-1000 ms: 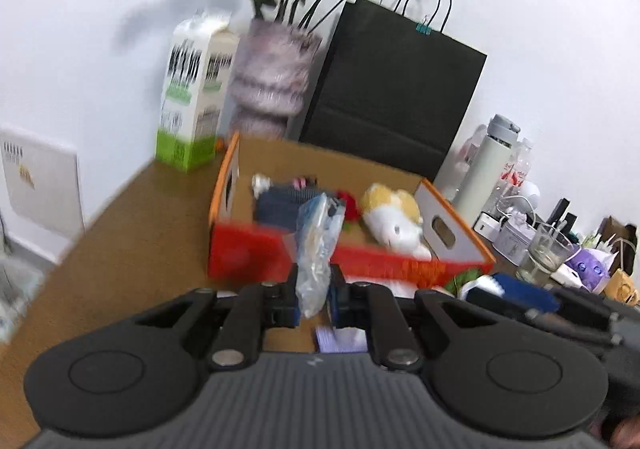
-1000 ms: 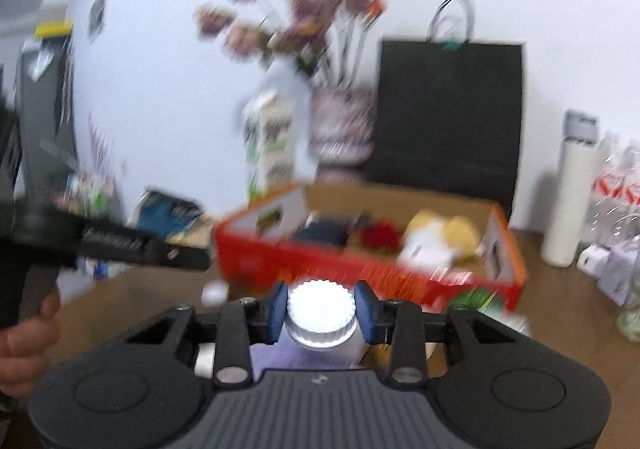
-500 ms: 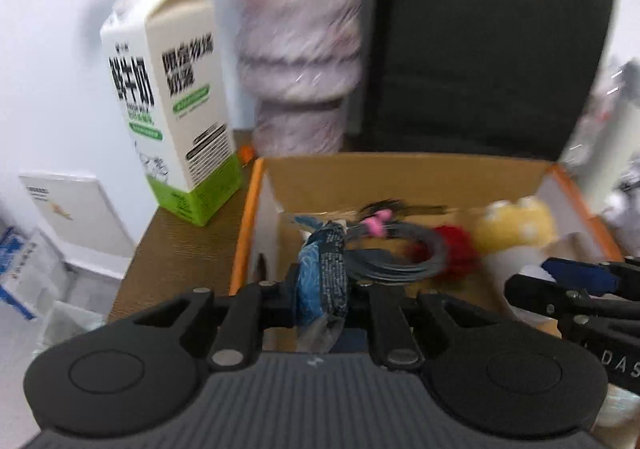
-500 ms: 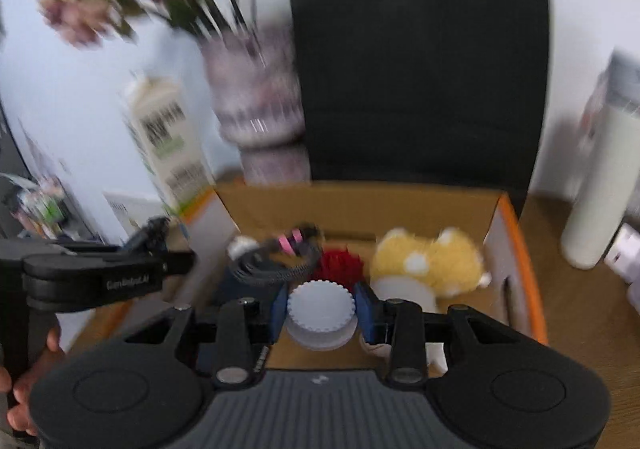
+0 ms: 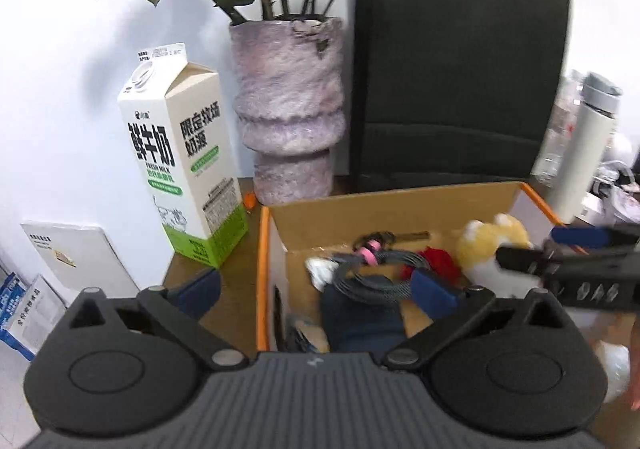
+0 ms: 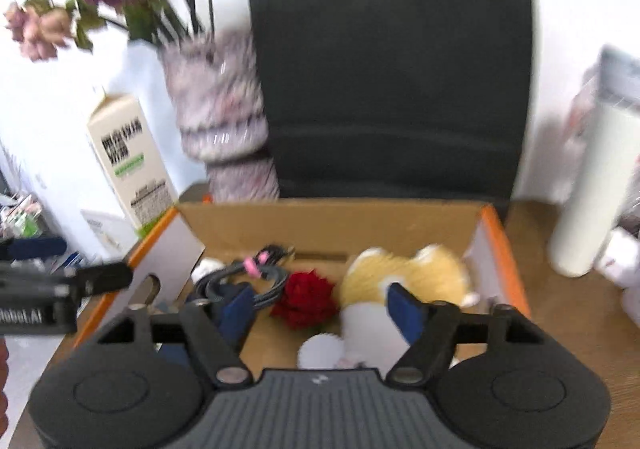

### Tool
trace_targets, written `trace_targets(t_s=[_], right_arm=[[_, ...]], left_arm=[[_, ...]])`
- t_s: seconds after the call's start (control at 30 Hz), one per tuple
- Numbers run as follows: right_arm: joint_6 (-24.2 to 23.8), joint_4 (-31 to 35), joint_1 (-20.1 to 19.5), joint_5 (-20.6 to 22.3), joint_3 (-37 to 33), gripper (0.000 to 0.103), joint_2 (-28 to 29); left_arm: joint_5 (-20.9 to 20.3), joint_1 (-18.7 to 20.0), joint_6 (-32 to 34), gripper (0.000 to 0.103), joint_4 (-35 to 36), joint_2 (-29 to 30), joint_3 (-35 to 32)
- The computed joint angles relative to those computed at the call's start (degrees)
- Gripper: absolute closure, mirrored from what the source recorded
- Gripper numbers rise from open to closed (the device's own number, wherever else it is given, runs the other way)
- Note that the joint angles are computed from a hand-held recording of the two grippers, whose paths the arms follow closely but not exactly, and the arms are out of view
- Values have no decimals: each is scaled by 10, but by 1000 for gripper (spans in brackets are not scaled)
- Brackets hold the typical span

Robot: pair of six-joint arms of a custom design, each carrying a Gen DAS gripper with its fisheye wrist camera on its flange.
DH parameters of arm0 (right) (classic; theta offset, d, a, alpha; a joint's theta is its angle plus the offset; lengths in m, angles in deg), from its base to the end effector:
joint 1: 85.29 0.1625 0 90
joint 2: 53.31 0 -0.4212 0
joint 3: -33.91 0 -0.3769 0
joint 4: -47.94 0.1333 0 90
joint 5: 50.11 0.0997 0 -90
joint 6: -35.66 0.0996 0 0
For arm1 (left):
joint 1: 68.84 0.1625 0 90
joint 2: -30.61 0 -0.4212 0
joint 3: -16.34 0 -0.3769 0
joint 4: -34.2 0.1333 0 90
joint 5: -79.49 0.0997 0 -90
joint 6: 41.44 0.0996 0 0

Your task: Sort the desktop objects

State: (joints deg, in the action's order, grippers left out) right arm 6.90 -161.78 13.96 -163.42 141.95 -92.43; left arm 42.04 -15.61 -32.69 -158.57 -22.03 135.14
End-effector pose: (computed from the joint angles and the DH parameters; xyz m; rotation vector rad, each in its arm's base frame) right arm 0.1885 -0.5734 0.0960 0.5611 -2.3531 1.0425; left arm -0.1436 -0.5469 0.1634 0.5236 2.1837 -0.9762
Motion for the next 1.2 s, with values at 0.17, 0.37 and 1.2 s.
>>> trace_targets(t_s=[0.17, 0.37, 1.2], right_arm=[[-75, -141, -2, 13, 98, 20, -31], [-176, -391, -36, 132, 249, 0, -17], [-151, -724, -158, 197, 390, 0, 190]], left_arm=[[44, -40, 83, 0, -187, 37, 72], [111, -120, 137, 0, -420, 117, 164], [96, -260, -230, 0, -607, 296, 404]])
